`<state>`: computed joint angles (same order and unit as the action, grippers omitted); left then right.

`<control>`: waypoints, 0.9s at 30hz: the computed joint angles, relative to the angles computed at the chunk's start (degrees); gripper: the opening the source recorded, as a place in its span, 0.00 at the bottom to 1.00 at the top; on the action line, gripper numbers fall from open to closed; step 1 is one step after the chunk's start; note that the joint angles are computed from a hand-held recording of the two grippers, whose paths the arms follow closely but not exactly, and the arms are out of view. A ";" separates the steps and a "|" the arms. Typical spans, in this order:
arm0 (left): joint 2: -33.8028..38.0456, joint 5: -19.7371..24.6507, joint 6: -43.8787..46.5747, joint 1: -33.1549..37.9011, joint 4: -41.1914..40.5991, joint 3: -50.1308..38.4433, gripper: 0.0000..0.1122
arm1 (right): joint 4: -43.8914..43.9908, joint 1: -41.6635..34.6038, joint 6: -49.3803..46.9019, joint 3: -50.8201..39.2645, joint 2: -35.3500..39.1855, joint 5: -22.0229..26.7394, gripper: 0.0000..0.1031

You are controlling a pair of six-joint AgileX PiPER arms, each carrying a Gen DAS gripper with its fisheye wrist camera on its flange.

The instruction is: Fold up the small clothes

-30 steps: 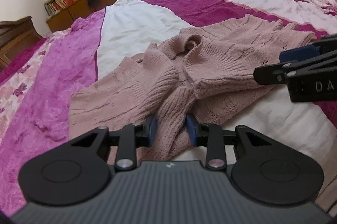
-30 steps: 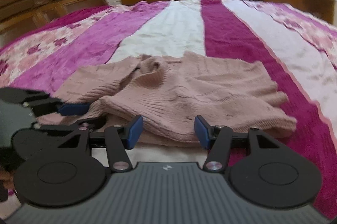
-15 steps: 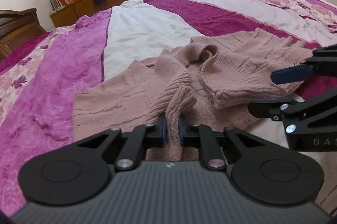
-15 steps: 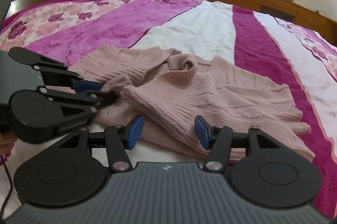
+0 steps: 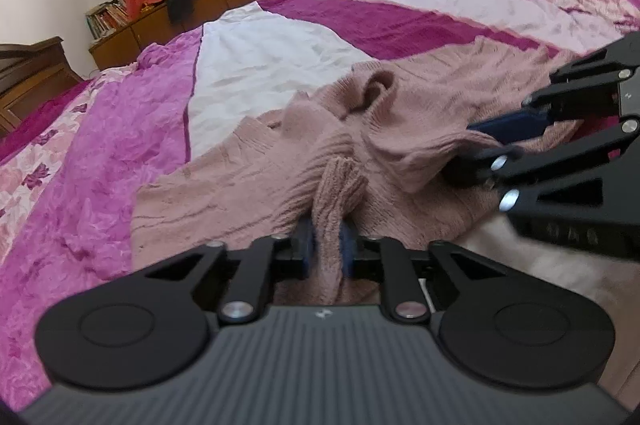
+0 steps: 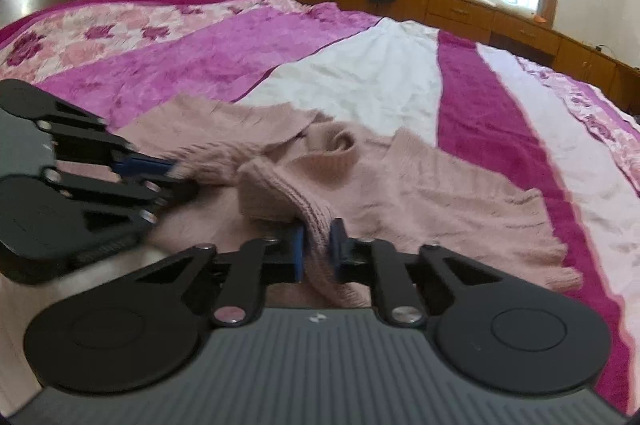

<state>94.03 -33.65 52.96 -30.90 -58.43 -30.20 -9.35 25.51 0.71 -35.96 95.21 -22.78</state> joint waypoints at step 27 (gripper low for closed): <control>7.22 2.40 13.12 24.06 0.55 -17.45 0.10 | 19.87 -15.96 -24.31 -37.89 23.22 16.19 0.09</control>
<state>101.26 -31.25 66.09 -6.84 -57.88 -47.65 10.52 9.55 -23.60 -73.84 118.44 -6.60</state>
